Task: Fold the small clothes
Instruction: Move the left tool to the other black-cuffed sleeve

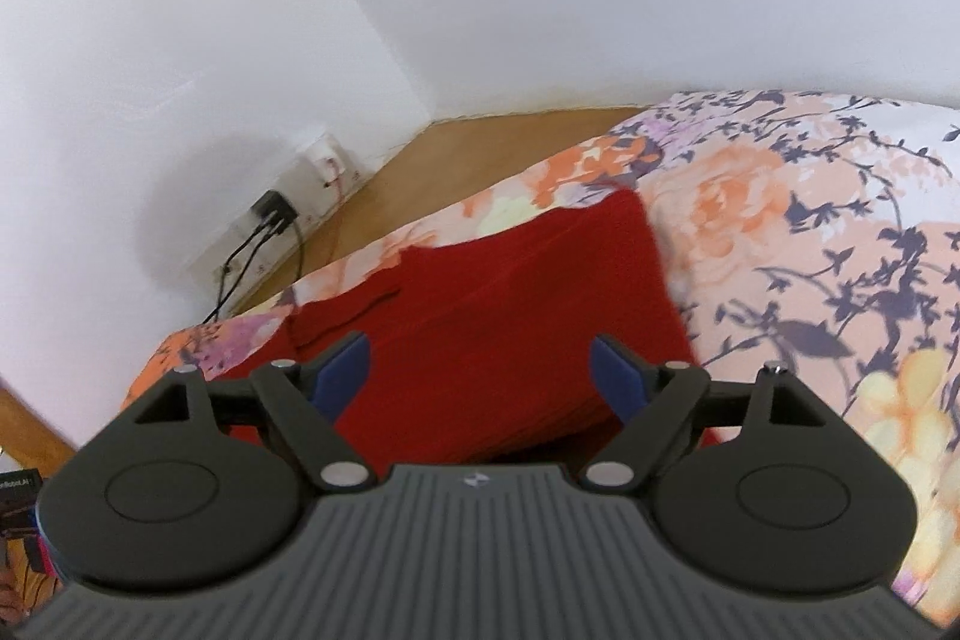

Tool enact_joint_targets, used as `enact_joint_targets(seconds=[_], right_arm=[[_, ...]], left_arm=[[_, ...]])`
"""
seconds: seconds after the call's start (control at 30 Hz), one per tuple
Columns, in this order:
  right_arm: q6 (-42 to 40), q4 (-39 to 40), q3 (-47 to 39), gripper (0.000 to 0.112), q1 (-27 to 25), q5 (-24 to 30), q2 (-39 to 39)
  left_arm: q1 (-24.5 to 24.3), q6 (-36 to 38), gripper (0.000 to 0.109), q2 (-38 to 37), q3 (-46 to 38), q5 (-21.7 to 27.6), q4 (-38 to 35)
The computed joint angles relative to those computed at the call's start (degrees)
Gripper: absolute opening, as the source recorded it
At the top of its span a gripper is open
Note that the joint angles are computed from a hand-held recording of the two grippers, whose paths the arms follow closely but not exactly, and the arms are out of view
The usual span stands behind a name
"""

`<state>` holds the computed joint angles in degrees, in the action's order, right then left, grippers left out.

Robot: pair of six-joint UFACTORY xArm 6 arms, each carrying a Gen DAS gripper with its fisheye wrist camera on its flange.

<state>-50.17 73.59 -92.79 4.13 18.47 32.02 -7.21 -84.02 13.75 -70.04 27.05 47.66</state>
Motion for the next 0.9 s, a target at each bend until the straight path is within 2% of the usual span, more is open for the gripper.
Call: enact_joint_targets(seconds=[0.27,0.33,0.4,0.53,0.73,0.9], right_arm=[[-1.35,2.69,5.75,0.087,3.3,-0.63,-3.7],[-2.01,3.47,7.35,0.087,4.15,-1.27,-4.78],[-2.4,3.8,8.82,0.087,4.95,-2.06,-5.75],[-0.85,3.67,10.83,0.087,6.28,-3.83,-6.67],[0.48,3.8,12.88,0.087,7.96,-4.9,-7.52],[2.02,2.34,14.07,0.087,9.13,-5.52,-8.1]], left_arm=[[4.42,-0.75,0.051,-0.41,4.81,-2.67,-4.32],[5.08,1.13,0.056,-0.3,5.53,-3.45,-5.81],[5.42,1.39,0.07,-0.11,5.7,-3.2,-6.15],[5.97,-1.46,0.071,0.16,5.98,-1.88,-3.51],[9.07,-12.24,0.071,0.42,7.22,-6.96,6.44],[11.94,-31.65,0.071,1.59,6.61,-11.39,24.0]])
